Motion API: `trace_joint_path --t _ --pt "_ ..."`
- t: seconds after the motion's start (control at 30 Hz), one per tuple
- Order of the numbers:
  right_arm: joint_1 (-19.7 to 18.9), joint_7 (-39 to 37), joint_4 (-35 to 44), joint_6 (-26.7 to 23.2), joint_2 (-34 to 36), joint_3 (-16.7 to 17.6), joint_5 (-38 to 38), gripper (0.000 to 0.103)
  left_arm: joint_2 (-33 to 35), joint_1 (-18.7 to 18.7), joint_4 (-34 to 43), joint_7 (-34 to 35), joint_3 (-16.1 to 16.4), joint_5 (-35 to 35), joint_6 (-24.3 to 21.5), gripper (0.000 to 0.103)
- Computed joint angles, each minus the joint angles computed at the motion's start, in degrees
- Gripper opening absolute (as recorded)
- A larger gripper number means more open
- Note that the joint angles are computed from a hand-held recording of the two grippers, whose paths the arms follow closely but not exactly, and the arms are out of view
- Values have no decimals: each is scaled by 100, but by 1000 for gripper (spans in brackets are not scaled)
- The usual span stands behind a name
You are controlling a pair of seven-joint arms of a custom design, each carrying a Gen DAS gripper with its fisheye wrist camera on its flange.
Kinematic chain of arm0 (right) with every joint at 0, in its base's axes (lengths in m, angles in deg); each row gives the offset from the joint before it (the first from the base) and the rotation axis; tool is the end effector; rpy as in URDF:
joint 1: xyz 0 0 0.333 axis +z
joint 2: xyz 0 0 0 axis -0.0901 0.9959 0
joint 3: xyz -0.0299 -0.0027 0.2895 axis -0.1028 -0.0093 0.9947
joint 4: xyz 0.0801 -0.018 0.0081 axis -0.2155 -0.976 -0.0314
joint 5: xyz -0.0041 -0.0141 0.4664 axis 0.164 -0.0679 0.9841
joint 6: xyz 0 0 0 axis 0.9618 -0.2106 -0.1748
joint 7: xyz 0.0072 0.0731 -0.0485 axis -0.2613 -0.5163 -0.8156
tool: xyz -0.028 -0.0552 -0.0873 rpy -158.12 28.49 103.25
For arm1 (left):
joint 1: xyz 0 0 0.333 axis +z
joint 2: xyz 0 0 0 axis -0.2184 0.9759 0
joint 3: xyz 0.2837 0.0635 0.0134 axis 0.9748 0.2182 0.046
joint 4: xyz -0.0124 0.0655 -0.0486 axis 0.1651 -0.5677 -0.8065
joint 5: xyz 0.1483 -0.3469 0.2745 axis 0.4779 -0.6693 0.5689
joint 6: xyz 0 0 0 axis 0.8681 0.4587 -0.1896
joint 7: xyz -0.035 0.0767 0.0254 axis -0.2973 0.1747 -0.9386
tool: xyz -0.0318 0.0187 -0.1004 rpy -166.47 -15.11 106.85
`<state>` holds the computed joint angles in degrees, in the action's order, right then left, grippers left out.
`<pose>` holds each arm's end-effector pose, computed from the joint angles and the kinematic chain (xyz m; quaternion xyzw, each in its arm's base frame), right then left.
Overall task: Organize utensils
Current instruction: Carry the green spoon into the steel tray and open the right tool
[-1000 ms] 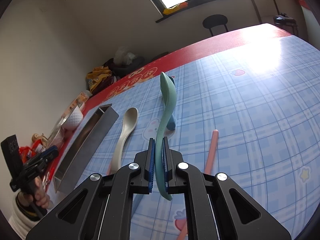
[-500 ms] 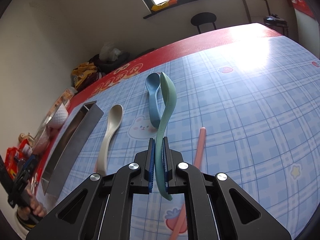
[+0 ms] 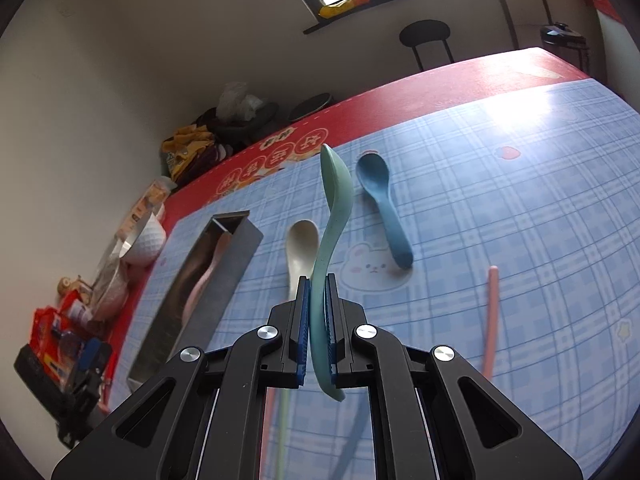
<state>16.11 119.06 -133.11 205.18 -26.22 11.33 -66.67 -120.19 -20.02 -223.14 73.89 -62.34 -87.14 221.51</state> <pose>0.4896 0.1023 0.4879 -0.5200 0.7244 -0.0950 0.4425 0.4657 -0.1352 0.4877 -0.5492 0.6508 -0.4157 0.3193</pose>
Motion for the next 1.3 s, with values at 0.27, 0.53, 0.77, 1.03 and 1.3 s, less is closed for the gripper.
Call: trace_joint_path --t 0.27,0.53,0.77,1.03,1.3 --pt "1582 -726 1068 -77 1008 -848 2089 7 97 -226 98 -50 328 -192 -202 97" --pt "1590 -754 2167 -635 2086 -522 3078 7 106 -164 118 -49 257 -222 -221 97" --pt "1074 -84 2610 -857 2578 -3 3013 8 152 -486 155 78 616 -378 -307 97" --pt "480 533 2777 -961 2817 593 2740 9 153 -506 161 175 621 -506 -338 97" --pt "42 247 2921 -1249 2927 1011 2912 10 200 -531 200 240 650 -612 -365 97"
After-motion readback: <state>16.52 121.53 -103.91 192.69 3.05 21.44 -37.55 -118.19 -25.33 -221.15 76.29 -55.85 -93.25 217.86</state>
